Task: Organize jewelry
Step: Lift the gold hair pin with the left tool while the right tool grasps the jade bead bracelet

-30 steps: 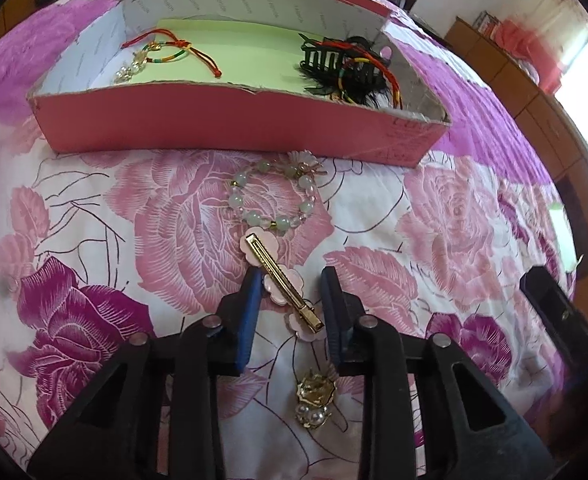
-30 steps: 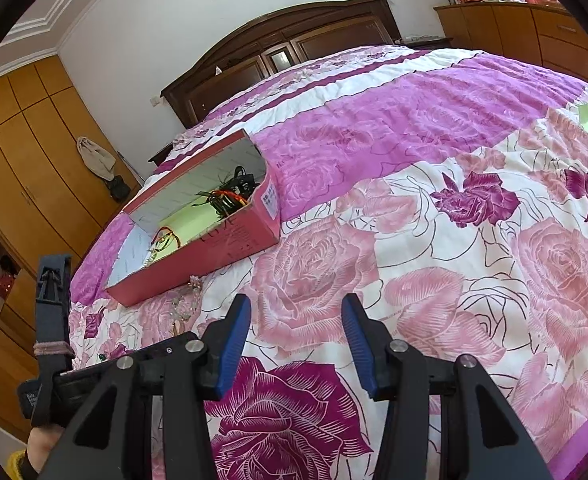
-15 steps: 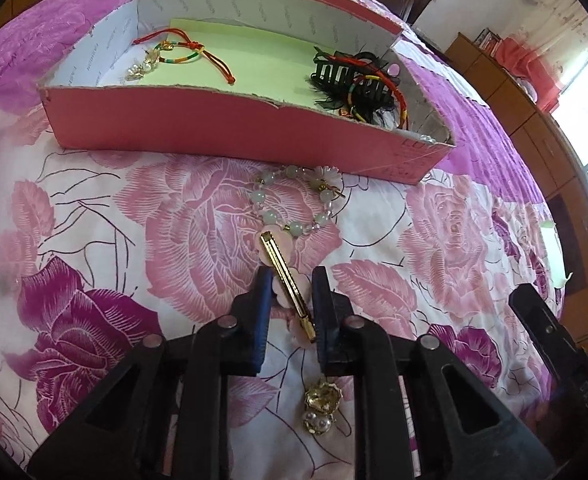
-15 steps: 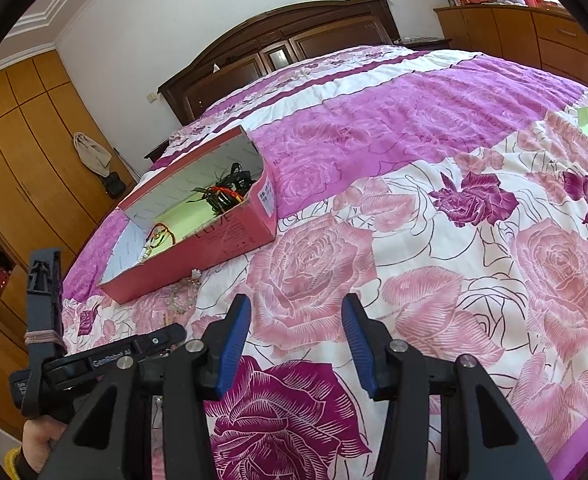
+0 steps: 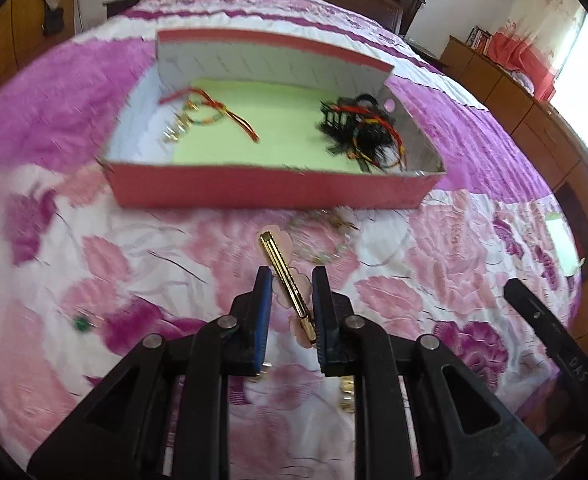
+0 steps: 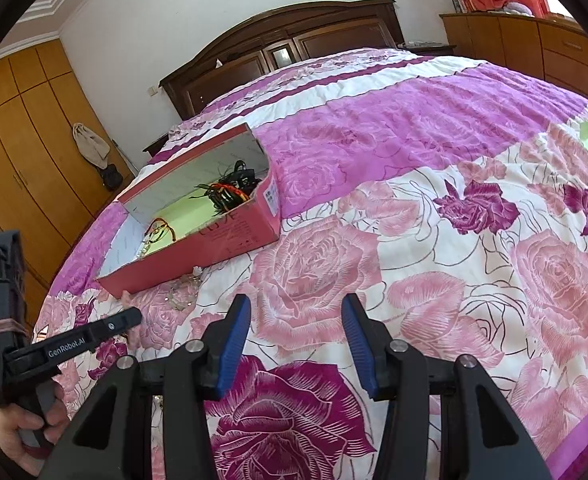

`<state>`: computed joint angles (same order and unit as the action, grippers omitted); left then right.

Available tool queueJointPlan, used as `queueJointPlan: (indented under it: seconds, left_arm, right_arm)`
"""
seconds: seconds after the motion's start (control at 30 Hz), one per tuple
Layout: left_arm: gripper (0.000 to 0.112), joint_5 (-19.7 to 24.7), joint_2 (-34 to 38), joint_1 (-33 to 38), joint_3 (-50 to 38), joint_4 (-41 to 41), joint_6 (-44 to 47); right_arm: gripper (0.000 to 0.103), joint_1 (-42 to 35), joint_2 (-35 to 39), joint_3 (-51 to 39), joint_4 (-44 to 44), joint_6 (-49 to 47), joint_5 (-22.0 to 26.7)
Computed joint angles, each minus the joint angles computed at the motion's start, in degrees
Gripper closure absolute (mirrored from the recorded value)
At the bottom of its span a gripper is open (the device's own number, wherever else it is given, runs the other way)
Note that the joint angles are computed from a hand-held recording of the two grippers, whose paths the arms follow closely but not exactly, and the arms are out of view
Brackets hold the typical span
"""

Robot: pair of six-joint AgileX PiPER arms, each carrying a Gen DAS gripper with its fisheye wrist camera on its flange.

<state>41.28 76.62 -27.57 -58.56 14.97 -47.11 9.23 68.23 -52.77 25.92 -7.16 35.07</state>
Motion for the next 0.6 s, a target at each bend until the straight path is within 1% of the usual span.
queueJointPlan:
  seconds: [0.1, 0.3, 0.4, 0.5, 0.6]
  left_arm:
    - [0.101, 1.51, -0.53, 0.38, -0.18, 2.60, -0.42]
    - [0.101, 0.93, -2.38, 3.81, 2.32, 3.98, 0.45]
    - [0.101, 0.27, -2.96, 5.81, 3.66, 4.41, 0.79]
    - [0.101, -1.33, -3.65, 8.20, 5.51, 4.30, 1.30]
    - [0.101, -3.55, -4.38, 11.44, 7.56, 1.63, 3.85]
  right_arm:
    - [0.053, 1.68, 0.42, -1.16, -1.61, 1.60, 0.49]
    - [0.053, 7.83, 2.42, -4.50, -7.69, 8.16, 0.90]
    - [0.053, 11.16, 4.13, -6.67, -10.49, 11.40, 1.27]
    - [0.053, 15.19, 6.27, -9.05, -14.73, 15.66, 1.56]
    - [0.053, 19.00, 9.27, -11.74, -18.42, 19.11, 1.94]
